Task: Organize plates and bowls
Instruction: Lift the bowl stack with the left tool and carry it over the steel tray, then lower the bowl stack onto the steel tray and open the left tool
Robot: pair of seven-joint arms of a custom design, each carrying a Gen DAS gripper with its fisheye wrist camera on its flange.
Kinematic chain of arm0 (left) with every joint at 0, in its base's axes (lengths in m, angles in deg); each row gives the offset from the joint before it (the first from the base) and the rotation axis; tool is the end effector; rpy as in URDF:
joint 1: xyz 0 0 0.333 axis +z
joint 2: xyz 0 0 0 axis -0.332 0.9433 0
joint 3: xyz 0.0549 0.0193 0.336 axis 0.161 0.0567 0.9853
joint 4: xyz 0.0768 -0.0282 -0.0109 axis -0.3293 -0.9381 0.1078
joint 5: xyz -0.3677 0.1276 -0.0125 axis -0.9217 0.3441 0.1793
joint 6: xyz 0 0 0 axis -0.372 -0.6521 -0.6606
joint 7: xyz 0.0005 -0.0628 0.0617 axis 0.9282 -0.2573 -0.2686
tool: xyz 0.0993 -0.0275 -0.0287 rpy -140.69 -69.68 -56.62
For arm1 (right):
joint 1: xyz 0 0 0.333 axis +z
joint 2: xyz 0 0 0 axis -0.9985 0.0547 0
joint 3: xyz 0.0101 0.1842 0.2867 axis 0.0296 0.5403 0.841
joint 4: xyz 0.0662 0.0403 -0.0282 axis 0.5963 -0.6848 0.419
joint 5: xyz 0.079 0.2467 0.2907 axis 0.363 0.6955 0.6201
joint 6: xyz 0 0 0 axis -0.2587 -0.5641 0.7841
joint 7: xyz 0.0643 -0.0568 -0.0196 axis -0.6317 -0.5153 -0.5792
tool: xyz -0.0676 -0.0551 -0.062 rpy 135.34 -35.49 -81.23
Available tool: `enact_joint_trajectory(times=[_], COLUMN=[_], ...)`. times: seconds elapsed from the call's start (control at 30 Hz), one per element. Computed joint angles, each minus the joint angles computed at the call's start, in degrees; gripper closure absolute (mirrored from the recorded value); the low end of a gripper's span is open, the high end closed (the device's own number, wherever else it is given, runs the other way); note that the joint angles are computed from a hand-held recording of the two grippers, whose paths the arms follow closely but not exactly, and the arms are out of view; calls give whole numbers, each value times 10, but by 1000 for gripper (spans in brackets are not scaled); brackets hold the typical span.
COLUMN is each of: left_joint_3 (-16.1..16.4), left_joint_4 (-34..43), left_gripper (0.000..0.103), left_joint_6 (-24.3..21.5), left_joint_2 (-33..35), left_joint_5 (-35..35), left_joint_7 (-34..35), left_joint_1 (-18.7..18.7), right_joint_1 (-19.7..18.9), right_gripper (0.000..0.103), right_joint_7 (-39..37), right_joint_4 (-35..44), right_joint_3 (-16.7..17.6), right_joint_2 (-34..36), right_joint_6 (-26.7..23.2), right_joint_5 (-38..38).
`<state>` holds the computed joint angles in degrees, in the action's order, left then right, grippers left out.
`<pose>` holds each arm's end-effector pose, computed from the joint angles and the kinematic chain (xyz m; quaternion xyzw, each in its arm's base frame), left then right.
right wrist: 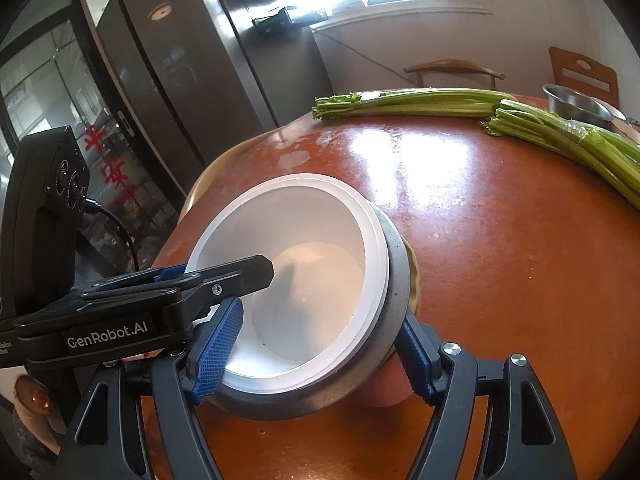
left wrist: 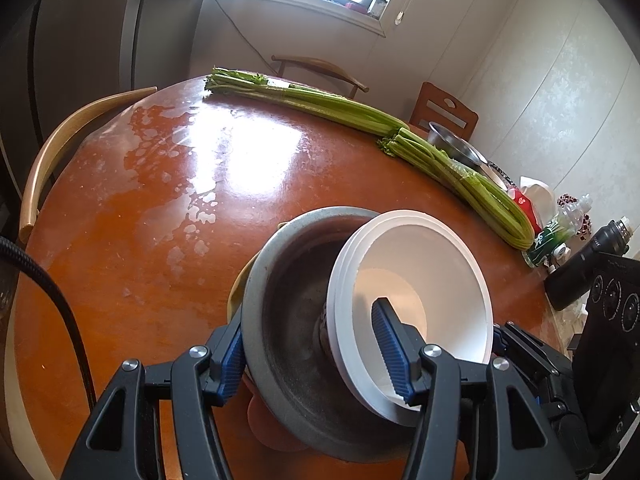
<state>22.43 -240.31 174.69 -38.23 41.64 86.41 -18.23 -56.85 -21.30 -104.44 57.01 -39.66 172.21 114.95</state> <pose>0.3954 -0.1116 0.4972 -0.7784 0.5138 -0.3232 0.1598 0.4414 0.2932 0.4889 -0.8281 0.3914 0.0151 0.4010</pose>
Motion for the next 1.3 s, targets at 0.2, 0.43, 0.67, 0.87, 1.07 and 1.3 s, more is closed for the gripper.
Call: enact_joint_trajectory(times=[0.2, 0.43, 0.67, 0.87, 1.07, 1.3], left_joint_3=[-5, -8, -7, -8, -14, -21], left_joint_4=[0, -6, -8, -13, -15, -19], left_gripper=[45, 45, 45, 45, 45, 44], left_joint_6=[-4, -5, -8, -10, -18, -28], left_joint_2=[-3, -8, -9, -16, -28, -44], left_joint_5=[5, 15, 16, 17, 23, 32], left_joint_7=[-2, -12, -15, -18, -24, -34], left_joint_1=[6, 9, 9, 10, 15, 24], right_joint_1=[2, 5, 9, 15, 17, 20], right_gripper=[27, 27, 27, 27, 27, 27], right_joint_7=[4, 8, 23, 25, 25, 44], right_joint_4=[-3, -7, -11, -13, -17, -26], right_joint_3=[3, 3, 6, 3, 0, -1], right_joint_2=[1, 1, 2, 2, -1, -7], right_joint_6=[16, 31, 58, 66, 69, 90], right_joint_5=[-5, -10, -31, -35, -35, -54])
